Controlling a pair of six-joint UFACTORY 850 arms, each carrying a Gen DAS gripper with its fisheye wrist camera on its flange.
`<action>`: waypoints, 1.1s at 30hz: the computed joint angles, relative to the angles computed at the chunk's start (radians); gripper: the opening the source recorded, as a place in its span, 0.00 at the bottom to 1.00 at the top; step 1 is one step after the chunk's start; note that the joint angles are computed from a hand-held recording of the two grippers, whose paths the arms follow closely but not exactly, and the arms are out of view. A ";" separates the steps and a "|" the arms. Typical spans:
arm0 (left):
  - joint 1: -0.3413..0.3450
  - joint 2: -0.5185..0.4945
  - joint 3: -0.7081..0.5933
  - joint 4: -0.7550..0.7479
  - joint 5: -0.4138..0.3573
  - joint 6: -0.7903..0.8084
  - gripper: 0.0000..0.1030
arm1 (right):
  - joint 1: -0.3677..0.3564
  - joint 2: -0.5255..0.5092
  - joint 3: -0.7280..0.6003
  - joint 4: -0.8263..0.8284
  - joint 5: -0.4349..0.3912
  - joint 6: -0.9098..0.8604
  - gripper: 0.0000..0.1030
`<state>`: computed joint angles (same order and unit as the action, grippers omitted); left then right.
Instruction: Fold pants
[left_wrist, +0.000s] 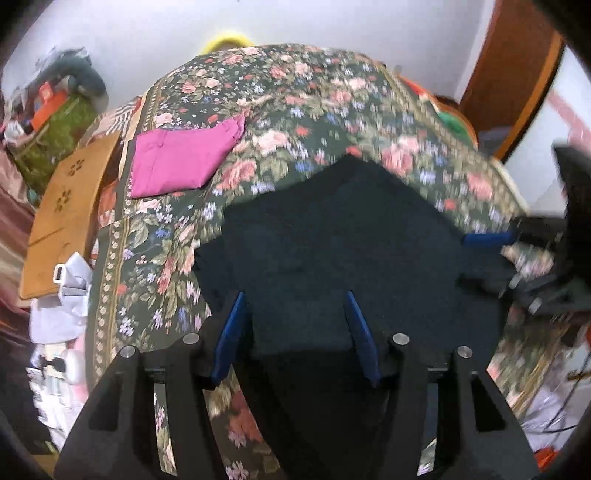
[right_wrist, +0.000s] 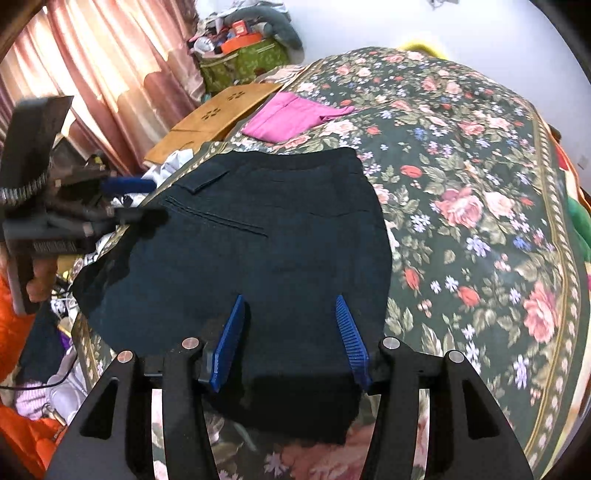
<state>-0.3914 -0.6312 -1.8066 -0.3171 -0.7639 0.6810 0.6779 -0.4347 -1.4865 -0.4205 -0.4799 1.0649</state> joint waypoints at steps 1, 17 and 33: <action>-0.005 0.016 0.035 0.026 0.026 -0.003 0.56 | 0.007 0.007 0.010 -0.034 -0.001 0.039 0.46; 0.053 0.141 0.216 0.029 0.116 -0.006 0.69 | 0.044 0.093 0.117 -0.158 -0.037 0.258 0.51; 0.057 -0.024 -0.055 -0.064 -0.015 -0.096 0.83 | -0.011 0.076 0.057 -0.199 -0.043 0.285 0.67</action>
